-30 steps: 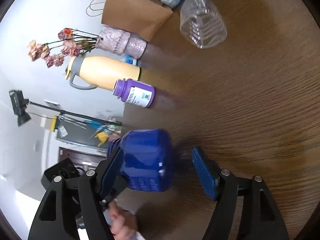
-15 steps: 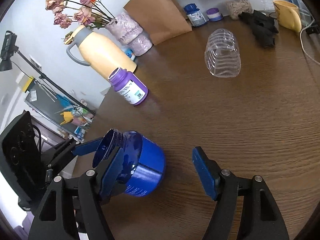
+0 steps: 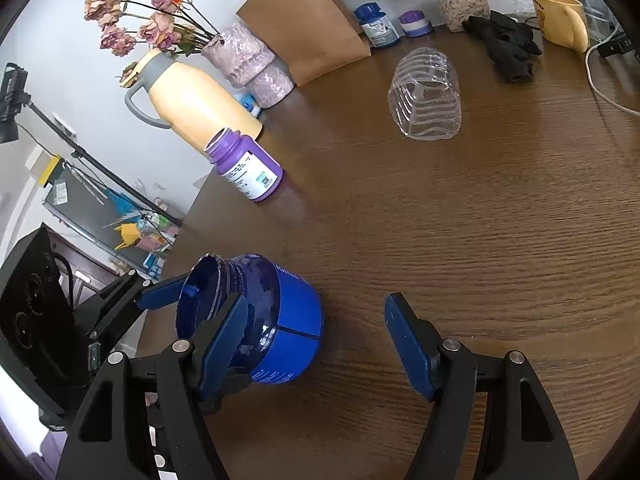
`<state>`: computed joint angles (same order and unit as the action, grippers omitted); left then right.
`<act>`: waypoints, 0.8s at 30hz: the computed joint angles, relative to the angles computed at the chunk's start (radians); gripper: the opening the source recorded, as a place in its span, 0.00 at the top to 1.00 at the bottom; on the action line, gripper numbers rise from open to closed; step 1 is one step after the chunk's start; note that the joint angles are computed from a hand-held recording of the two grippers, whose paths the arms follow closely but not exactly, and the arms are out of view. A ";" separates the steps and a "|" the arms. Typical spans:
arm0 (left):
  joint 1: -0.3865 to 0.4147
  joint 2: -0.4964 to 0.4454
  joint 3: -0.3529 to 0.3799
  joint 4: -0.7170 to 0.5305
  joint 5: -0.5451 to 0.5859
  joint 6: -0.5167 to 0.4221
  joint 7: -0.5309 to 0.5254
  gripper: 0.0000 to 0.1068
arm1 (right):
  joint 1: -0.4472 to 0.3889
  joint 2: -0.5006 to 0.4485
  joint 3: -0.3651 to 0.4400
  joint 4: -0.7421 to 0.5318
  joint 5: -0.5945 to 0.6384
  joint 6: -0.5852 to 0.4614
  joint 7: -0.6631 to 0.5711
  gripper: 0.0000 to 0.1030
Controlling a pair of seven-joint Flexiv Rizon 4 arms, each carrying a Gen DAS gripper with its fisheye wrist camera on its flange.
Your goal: Flip cup upright
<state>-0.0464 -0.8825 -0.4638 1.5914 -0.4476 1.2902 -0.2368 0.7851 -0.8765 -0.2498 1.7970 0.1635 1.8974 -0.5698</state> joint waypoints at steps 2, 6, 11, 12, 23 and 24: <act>0.002 0.002 0.000 0.000 -0.001 -0.007 -0.002 0.25 | 0.007 0.001 -0.004 0.000 0.002 -0.002 -0.001 0.27; 0.002 0.007 0.010 0.004 -0.008 -0.019 -0.009 0.14 | 0.031 0.005 -0.029 0.009 0.019 -0.007 0.009 0.27; 0.060 0.021 -0.059 0.067 -0.033 0.046 0.024 0.08 | 0.067 0.027 -0.065 0.045 0.047 0.006 0.000 0.27; 0.073 0.024 -0.073 0.079 -0.040 0.060 0.022 0.08 | 0.099 0.032 -0.100 0.057 0.061 -0.007 0.001 0.27; 0.383 0.024 -0.425 0.335 -0.031 0.384 -0.055 0.04 | 0.384 0.075 -0.362 0.200 0.066 -0.061 -0.026 0.20; 0.403 0.024 -0.444 0.358 -0.019 0.420 -0.075 0.04 | 0.423 0.077 -0.395 0.215 0.067 -0.075 -0.024 0.20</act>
